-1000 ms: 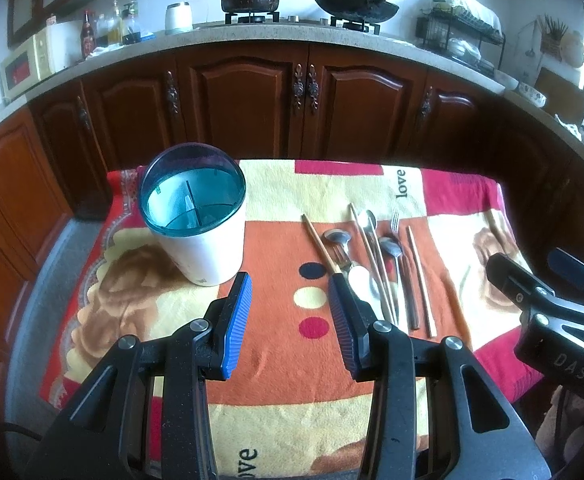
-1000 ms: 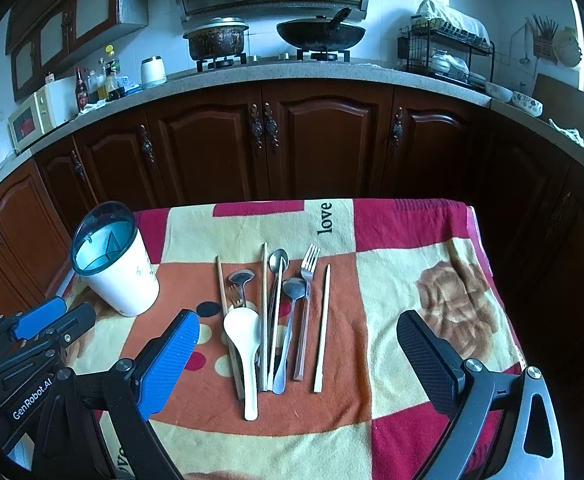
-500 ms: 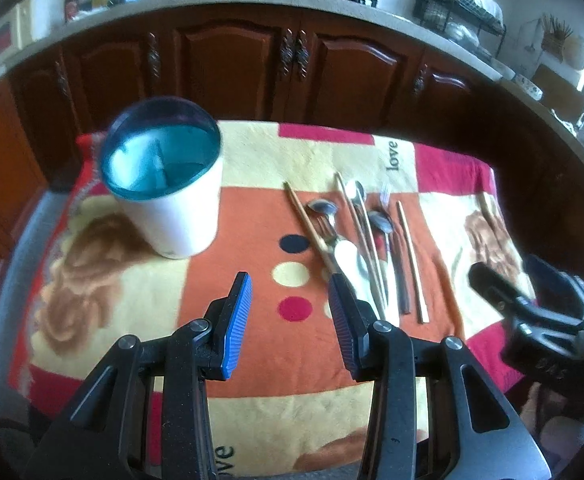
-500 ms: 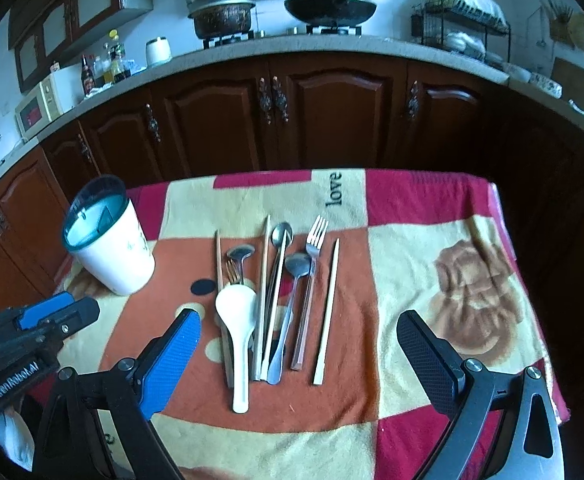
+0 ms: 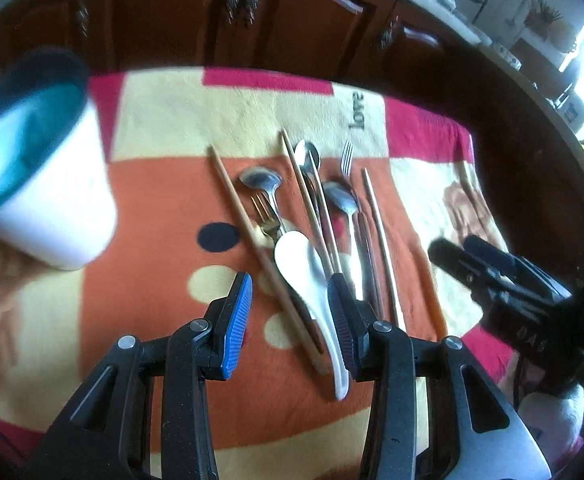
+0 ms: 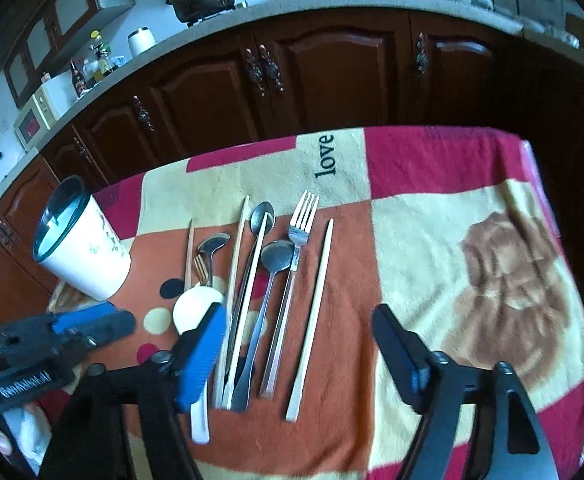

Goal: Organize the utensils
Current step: 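Grasp the white ceramic spoon with the left tool while the right tool grasps a wooden chopstick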

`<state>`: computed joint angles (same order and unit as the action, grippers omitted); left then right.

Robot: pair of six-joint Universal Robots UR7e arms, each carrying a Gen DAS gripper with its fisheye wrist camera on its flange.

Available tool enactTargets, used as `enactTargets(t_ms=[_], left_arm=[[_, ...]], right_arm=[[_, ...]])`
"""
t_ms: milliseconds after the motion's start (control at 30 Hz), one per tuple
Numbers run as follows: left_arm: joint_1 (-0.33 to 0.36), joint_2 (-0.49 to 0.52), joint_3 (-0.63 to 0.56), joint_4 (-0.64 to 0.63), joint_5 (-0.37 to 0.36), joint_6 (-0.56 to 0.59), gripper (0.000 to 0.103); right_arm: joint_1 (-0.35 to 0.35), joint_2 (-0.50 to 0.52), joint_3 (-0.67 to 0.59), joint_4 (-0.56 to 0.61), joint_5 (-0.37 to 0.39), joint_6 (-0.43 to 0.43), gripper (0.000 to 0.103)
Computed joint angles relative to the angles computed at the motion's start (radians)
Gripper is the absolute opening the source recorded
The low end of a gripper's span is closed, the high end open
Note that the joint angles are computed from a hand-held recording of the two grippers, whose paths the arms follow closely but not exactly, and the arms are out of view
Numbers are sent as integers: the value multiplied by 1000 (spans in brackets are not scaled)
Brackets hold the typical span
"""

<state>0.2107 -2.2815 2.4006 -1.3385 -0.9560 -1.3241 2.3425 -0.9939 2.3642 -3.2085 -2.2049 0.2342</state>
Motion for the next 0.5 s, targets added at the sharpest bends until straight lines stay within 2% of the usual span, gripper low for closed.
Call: enactTargets(t_ms=[133, 267, 367, 433, 500], left_arm=[[114, 49, 20, -117, 8, 109, 39], [181, 88, 32, -208, 4, 206, 39], [224, 125, 38, -265, -5, 270, 39], [238, 138, 41, -288, -8, 294, 35], [252, 155, 42, -306, -12, 320, 20]], right_arm=[[-77, 21, -12, -35, 76, -37, 58], [-127, 47, -45, -21, 95, -76, 50], [-164, 58, -65, -21, 145, -109, 47], [-181, 73, -84, -18, 158, -128, 47], [-192, 89, -102, -10, 160, -145, 44]])
